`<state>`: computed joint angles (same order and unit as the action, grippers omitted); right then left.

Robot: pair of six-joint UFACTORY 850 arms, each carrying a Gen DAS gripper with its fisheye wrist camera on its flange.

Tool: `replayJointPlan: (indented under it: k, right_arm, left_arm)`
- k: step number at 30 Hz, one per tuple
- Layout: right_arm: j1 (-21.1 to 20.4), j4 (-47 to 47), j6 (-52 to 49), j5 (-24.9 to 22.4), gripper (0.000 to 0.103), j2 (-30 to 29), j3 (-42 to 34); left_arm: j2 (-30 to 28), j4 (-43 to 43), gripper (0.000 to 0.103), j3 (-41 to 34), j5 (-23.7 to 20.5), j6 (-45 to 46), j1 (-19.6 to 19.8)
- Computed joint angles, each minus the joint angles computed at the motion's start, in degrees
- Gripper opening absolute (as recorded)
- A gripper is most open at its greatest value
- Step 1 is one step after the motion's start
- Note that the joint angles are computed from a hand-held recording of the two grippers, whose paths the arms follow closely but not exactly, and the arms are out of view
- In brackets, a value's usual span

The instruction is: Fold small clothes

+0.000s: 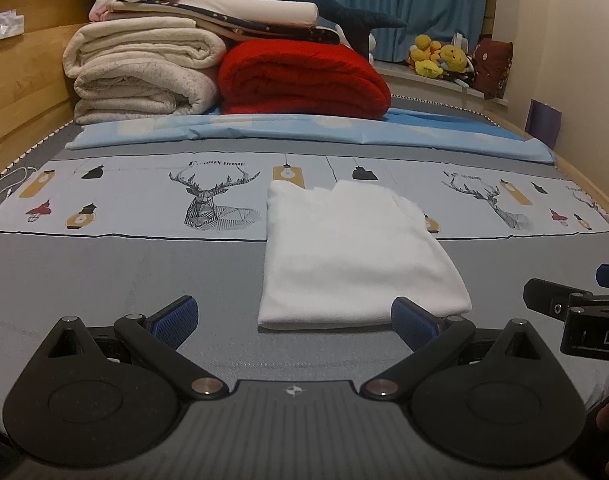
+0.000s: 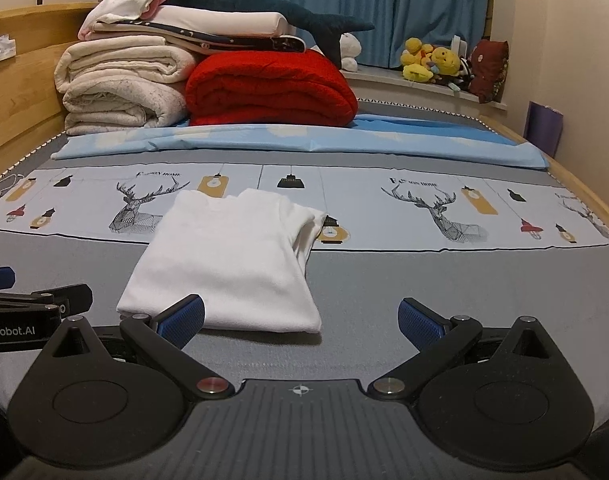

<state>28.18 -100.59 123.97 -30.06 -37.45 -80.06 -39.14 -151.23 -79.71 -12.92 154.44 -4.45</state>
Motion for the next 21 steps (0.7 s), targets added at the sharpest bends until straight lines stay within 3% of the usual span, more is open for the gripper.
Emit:
replayJointPlan:
  k: [21]
  right_arm:
    - [-0.04,0.90,-0.91,0.28,0.102,-0.45,-0.42]
  left_arm:
    - [0.03,-0.93,0.103,0.28,-0.57,1.62,-0.17]
